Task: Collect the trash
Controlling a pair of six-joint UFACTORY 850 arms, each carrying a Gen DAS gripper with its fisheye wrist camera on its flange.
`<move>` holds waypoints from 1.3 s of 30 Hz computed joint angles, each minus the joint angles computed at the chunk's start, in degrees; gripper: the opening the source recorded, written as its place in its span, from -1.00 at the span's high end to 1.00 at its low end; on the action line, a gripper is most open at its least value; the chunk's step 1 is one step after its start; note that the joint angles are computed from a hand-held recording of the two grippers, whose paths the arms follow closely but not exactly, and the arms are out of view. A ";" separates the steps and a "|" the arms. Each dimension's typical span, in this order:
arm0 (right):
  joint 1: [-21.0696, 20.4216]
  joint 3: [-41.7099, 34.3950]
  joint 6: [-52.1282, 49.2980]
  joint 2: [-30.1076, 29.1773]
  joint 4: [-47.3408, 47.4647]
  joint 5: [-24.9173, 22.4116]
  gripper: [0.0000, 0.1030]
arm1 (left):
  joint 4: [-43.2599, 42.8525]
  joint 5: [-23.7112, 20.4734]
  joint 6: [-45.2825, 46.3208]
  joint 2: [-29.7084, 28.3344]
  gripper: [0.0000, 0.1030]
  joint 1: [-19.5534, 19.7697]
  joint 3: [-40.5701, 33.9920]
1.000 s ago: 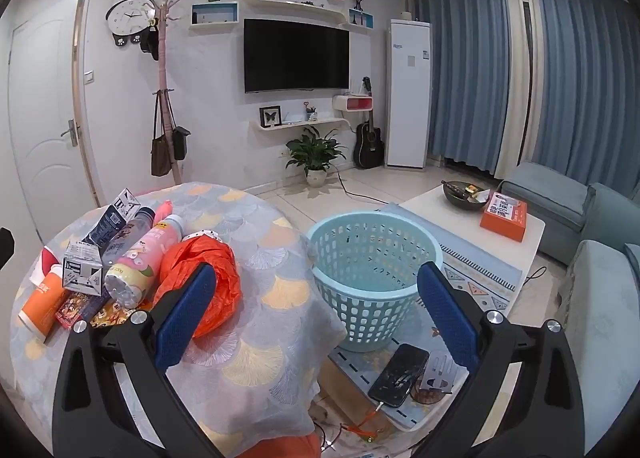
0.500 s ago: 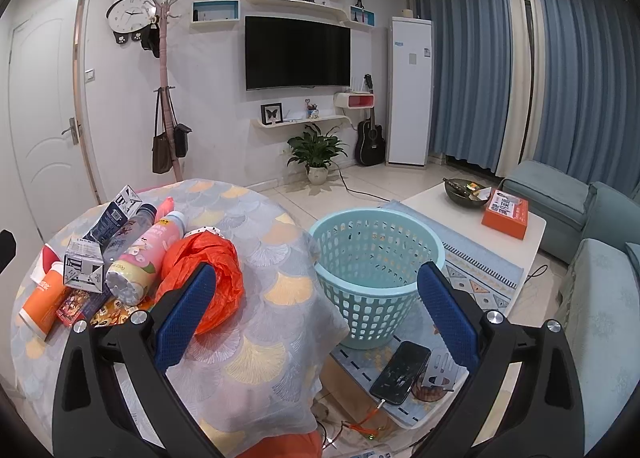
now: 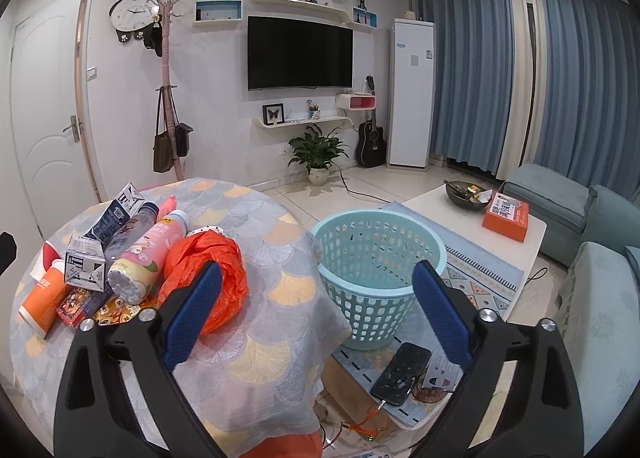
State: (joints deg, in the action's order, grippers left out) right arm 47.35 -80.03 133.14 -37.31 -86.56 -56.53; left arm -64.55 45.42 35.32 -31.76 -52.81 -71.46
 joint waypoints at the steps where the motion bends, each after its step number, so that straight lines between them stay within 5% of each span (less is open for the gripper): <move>1: -0.01 0.07 0.42 0.04 -0.24 0.23 -0.71 | -0.27 -0.19 0.27 0.32 -0.85 0.23 0.31; 4: -0.17 0.00 0.32 0.08 -0.58 0.62 -0.58 | -0.09 -1.97 -2.51 2.16 -0.86 2.20 2.29; 13: -2.44 -3.05 -2.62 -0.85 -4.38 8.24 0.25 | -7.28 -3.61 -2.01 6.71 -0.85 9.64 6.67; 19: -4.58 -7.82 -4.94 -3.18 -5.78 14.44 0.24 | -8.42 -14.87 3.60 5.49 -0.85 17.09 4.61; 23: -6.15 -11.82 -9.37 -5.67 -4.03 19.15 -0.36 | -16.57 -21.55 16.48 0.78 -0.76 21.06 -0.87; 28: -8.10 -16.31 -15.49 -8.91 1.15 24.67 -0.42 | -21.89 -32.98 22.70 -4.13 -0.76 25.53 -6.04; 36: -10.52 -21.23 -29.47 -12.93 15.51 32.51 -0.54 | -50.39 -33.35 51.82 -9.38 -0.76 26.04 -12.10; 39: -11.34 -22.59 -34.71 -14.08 21.49 34.73 -0.56 | -49.19 -31.99 50.72 -10.24 -0.75 25.62 -12.97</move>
